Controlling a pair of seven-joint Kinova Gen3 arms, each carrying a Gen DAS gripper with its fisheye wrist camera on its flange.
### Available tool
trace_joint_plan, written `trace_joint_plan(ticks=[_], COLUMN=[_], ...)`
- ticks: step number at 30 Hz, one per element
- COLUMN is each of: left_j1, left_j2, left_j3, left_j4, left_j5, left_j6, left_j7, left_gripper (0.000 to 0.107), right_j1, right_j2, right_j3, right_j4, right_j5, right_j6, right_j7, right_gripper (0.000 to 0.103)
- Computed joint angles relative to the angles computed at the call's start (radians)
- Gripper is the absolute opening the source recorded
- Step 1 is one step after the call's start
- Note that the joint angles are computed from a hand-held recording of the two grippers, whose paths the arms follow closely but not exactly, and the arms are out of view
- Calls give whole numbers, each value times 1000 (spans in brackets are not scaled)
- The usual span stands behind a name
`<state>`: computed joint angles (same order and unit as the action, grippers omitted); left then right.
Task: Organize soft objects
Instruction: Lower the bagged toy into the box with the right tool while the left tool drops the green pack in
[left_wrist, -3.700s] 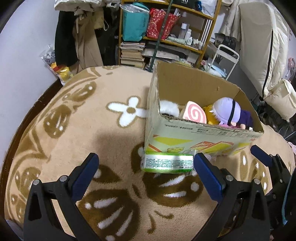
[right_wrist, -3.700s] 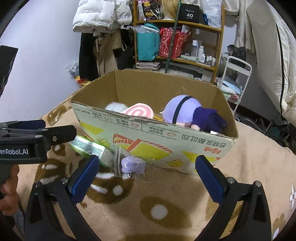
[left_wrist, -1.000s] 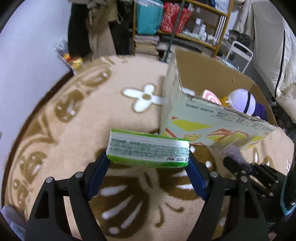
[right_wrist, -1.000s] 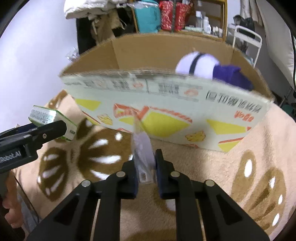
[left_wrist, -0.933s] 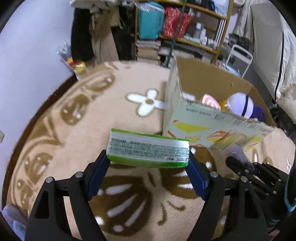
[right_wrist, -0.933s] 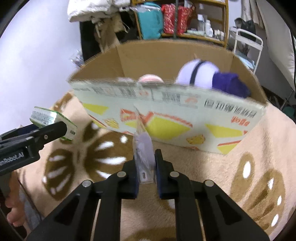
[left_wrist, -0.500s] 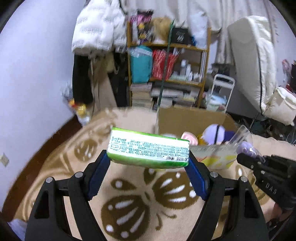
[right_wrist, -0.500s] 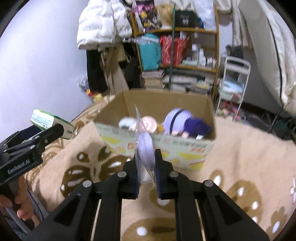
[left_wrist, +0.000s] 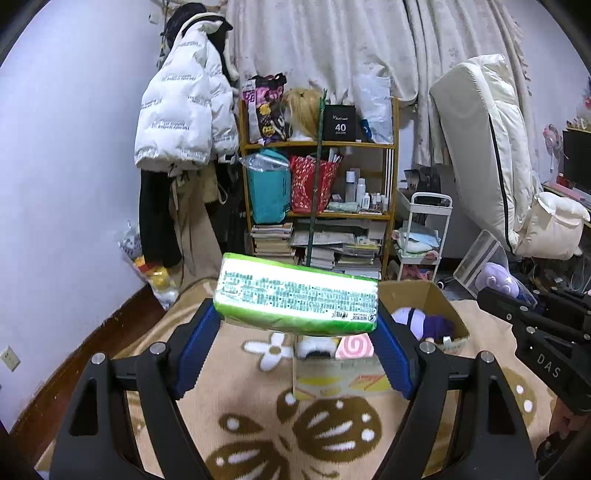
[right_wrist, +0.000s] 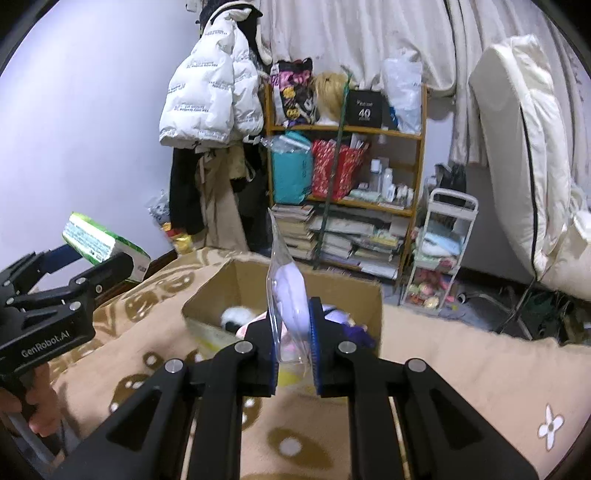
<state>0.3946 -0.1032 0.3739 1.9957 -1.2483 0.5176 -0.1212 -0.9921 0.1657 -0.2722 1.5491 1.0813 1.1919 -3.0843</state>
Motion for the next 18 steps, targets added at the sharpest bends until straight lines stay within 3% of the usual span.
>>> trace_joint_plan(ticks=[4, 12, 18], left_j1=[13, 82, 103], left_j2=[31, 107, 156], left_j3=[7, -49, -112], left_j4=[-27, -67, -83], left_j5=[-72, -169, -160], left_j6=[25, 44, -17], left_j7=[25, 62, 83], left_gripper=[79, 79, 79], right_j1=[-28, -13, 19], right_j2=[30, 56, 72], right_j3=[12, 39, 62], right_j4=[-2, -6, 2], right_j5=[86, 120, 97], right_j6=[55, 11, -62], right_j7=[-40, -39, -63], right_gripper=[14, 15, 15])
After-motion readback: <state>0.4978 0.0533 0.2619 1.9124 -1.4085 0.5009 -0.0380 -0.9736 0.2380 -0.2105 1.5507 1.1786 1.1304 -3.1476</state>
